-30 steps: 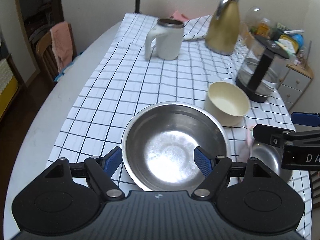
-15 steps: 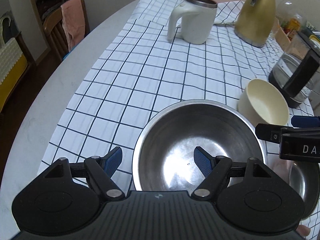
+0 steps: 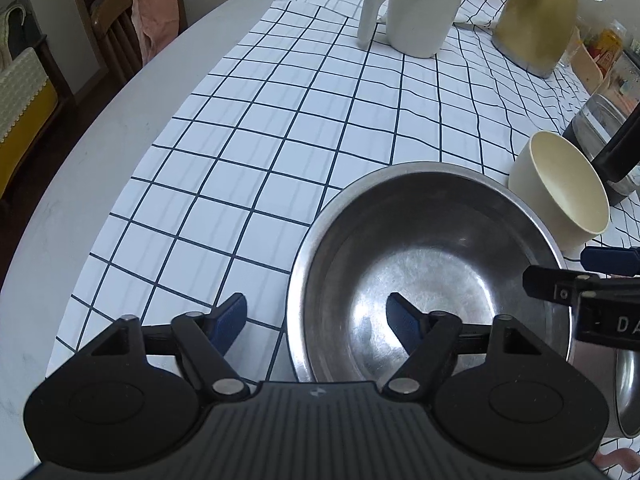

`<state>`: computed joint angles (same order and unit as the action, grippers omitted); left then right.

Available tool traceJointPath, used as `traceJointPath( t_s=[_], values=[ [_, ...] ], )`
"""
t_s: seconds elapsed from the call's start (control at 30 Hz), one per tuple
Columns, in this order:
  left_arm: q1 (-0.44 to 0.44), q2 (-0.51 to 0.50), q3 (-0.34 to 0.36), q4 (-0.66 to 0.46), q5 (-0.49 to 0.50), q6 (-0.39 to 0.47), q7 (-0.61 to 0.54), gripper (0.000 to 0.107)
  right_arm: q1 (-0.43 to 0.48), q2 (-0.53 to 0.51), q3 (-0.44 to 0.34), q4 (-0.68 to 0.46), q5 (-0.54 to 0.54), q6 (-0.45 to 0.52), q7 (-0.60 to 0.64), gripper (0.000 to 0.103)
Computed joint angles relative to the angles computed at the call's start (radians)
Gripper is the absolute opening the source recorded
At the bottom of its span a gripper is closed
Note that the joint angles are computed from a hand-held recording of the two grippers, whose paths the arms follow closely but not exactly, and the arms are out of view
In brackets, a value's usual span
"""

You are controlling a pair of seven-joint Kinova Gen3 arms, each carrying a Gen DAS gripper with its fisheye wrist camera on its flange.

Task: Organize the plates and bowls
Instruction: 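Move both grippers to the large steel bowl rim and close them, then lift the steel bowl with both grippers and carry it toward the plate stack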

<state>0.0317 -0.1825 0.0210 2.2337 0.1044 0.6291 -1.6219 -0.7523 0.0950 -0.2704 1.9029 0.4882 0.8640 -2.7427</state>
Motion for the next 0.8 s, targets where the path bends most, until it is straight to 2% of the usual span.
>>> traceJointPath(
  t_s=[0.07, 0.2, 0.3, 0.43, 0.57, 0.6, 0.67, 0.7, 0.8],
  values=[
    [0.003, 0.001, -0.007, -0.002, 0.013, 0.008, -0.010, 0.065, -0.003, 0.013, -0.002, -0.007, -0.002, 0.010, 0.010, 0.075],
    [0.009, -0.007, -0.013, 0.001, 0.040, 0.014, -0.035, 0.055, 0.016, 0.025, 0.006, 0.003, -0.044, -0.016, 0.024, 0.065],
    [0.011, -0.011, -0.020, 0.001, 0.065, 0.023, -0.054, 0.046, 0.009, 0.024, 0.015, 0.008, -0.045, -0.023, 0.025, 0.062],
    [-0.002, -0.015, 0.001, 0.004, 0.030, 0.017, -0.018, 0.034, 0.010, 0.033, 0.017, 0.003, -0.061, -0.025, 0.047, 0.049],
    [-0.010, -0.020, 0.014, 0.003, -0.004, 0.022, 0.020, 0.023, 0.011, 0.038, 0.021, 0.006, -0.078, -0.037, 0.061, 0.029],
    [-0.011, -0.021, 0.020, 0.003, -0.018, 0.023, 0.036, 0.020, 0.003, 0.040, 0.022, 0.006, -0.066, -0.032, 0.049, 0.027],
    [-0.012, -0.023, 0.025, 0.002, -0.035, 0.027, 0.059, 0.019, -0.006, 0.042, 0.023, 0.004, -0.053, -0.022, 0.034, 0.024],
    [-0.009, -0.025, 0.017, 0.003, -0.030, 0.029, 0.055, 0.018, -0.007, 0.041, 0.024, 0.004, -0.051, -0.019, 0.028, 0.019],
    [-0.007, -0.041, 0.017, 0.009, -0.035, 0.029, 0.070, 0.018, 0.003, 0.031, 0.025, 0.011, -0.070, -0.030, 0.036, 0.018]
  ],
)
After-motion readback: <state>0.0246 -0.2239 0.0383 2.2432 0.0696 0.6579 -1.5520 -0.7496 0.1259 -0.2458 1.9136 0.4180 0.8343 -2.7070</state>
